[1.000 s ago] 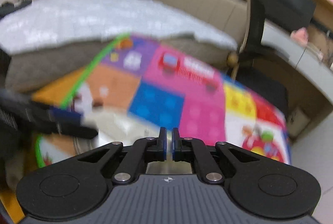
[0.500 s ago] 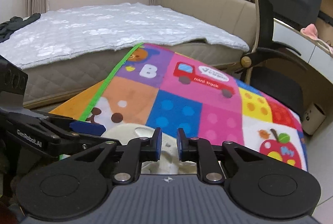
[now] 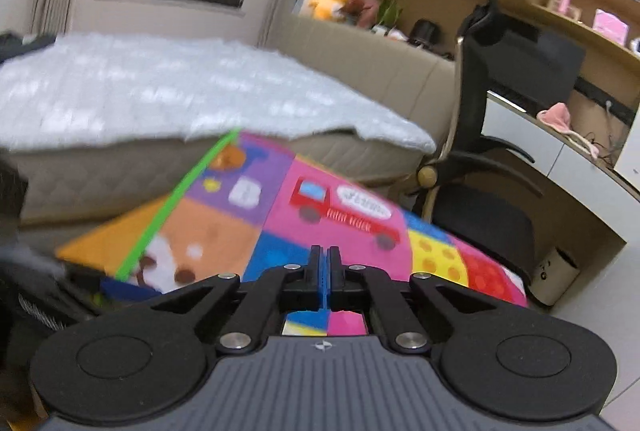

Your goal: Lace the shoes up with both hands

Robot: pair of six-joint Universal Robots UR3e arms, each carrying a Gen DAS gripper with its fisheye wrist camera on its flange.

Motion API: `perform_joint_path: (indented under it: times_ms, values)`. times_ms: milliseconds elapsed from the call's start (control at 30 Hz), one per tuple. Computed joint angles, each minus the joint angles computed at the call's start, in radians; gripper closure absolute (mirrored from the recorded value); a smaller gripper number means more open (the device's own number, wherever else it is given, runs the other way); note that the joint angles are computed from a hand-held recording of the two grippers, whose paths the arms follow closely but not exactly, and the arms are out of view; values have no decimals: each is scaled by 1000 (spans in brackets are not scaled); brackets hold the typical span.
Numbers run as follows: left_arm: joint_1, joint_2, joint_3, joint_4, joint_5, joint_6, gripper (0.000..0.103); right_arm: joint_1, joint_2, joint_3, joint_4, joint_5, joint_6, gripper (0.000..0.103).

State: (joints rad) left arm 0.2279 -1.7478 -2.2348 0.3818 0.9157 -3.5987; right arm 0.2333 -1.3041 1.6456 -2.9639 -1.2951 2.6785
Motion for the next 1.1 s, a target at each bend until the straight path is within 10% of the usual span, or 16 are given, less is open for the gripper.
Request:
perform_joint_path:
  times_ms: [200,367,467,700,767,833,1100]
  values:
    - [3,4,-6,2,-3,0,0,-17,-17,18,108,35,5,100]
    - [4,5,-7,3,-4,0,0,-13,42,5,117,43,55,73]
    - [4,5,-7,3,-4,0,0,-20,62,9,117,72,60,100]
    - [3,6,-7,2,-2,-2,0,-63,-41,6,-59,100,142,101]
    - [4,6,-7,4,-4,-4,0,-127,-108,28,-114,176,224,76]
    - [14,5,-15,18,-21,-12,0,-185,-179,112,-198,210,291,9]
    - [121,-98,-78,310,-187,-187,0,-587,-372,668,-380,497,424,0]
